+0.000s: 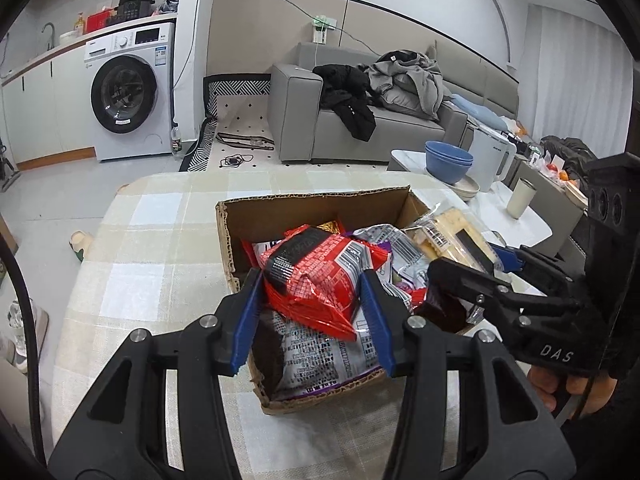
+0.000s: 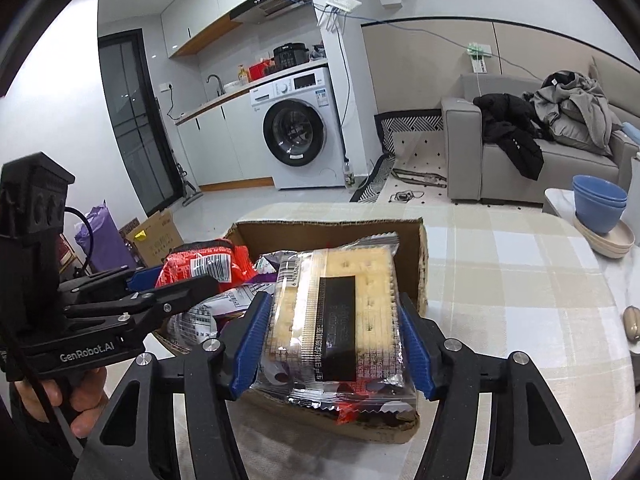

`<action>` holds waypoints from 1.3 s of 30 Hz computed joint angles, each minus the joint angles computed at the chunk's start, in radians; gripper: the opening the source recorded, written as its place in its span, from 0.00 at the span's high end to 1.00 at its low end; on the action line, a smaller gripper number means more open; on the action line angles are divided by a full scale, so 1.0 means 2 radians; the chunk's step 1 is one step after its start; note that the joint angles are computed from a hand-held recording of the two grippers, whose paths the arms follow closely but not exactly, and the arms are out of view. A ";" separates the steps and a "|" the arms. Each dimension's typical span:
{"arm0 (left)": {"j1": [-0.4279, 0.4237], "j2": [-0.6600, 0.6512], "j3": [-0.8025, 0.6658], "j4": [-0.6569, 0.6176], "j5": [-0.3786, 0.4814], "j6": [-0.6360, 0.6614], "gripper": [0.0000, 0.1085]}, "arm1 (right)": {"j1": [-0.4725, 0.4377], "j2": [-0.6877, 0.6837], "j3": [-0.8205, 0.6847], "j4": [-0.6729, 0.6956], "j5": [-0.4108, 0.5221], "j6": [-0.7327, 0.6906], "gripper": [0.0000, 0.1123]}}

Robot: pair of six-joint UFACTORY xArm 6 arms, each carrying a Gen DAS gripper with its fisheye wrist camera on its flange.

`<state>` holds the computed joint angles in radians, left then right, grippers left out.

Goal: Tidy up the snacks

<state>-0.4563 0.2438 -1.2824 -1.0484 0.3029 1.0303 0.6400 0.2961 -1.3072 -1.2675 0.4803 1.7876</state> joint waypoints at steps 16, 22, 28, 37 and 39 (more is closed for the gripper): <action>-0.003 0.057 -0.049 0.053 -0.006 -0.049 0.58 | -0.009 0.015 0.002 0.035 -0.025 -0.047 0.45; 0.007 0.057 -0.053 0.029 0.013 -0.033 0.55 | 0.005 -0.012 0.020 -0.009 -0.008 -0.009 0.33; 0.005 0.042 -0.035 0.008 0.004 -0.006 0.45 | 0.016 -0.040 0.043 -0.042 0.016 0.017 0.20; 0.006 -0.022 0.028 -0.058 -0.019 0.071 0.06 | 0.028 -0.071 0.079 -0.065 0.029 0.067 0.10; 0.003 -0.039 0.045 -0.080 -0.027 0.104 0.06 | 0.033 -0.076 0.086 -0.075 0.035 0.082 0.09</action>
<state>-0.4506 0.1664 -1.1915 -1.2091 0.2491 1.2384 0.7062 0.1432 -1.1359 -1.4166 0.5510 1.9512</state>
